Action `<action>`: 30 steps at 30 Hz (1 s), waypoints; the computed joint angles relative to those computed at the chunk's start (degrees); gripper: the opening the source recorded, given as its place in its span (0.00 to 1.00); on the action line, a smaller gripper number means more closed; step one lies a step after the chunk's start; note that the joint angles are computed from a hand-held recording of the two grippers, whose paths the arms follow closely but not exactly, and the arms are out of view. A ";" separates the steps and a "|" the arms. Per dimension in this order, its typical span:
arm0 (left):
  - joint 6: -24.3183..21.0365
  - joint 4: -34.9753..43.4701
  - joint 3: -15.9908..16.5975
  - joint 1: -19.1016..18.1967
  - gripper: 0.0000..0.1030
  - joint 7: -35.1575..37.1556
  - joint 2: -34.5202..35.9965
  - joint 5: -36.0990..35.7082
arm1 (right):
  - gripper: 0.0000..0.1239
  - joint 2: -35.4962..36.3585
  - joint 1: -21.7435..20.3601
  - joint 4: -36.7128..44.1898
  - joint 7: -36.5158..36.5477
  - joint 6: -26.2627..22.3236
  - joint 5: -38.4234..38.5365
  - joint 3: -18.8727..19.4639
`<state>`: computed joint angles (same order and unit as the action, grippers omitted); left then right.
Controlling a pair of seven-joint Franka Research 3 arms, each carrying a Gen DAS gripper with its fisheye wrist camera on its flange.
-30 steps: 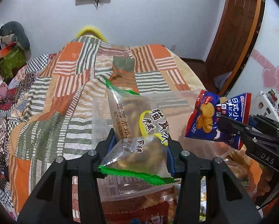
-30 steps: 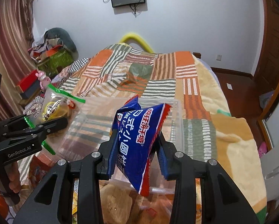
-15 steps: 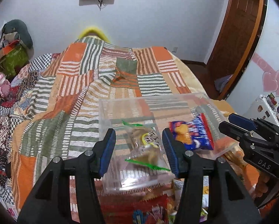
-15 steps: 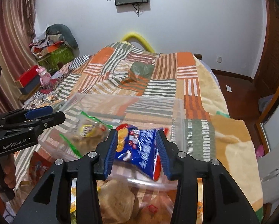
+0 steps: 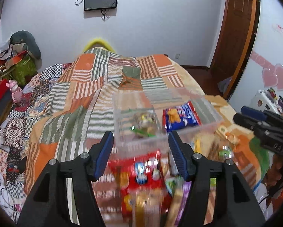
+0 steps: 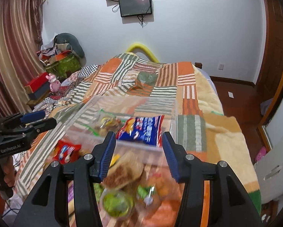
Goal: Organize snacks
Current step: 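Grasp the gold-striped biscuit roll with left tool while right tool grasps green jelly cup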
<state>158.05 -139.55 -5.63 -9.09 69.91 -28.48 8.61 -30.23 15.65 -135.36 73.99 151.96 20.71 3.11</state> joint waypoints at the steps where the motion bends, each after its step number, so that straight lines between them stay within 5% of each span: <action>1: -0.45 -1.11 -0.37 0.13 0.58 -0.27 -1.27 0.27 | 0.38 -1.12 -0.07 -0.88 0.11 -0.25 -0.12 0.09; 17: -5.55 -15.19 0.53 -4.44 0.58 -2.95 -13.13 -2.97 | 0.41 -7.96 1.07 -9.55 1.60 -6.71 1.06 0.07; 30: -3.46 -19.17 1.59 -5.76 0.58 -1.32 -11.11 -5.48 | 0.41 -3.71 1.53 -9.15 1.65 -9.40 0.92 0.93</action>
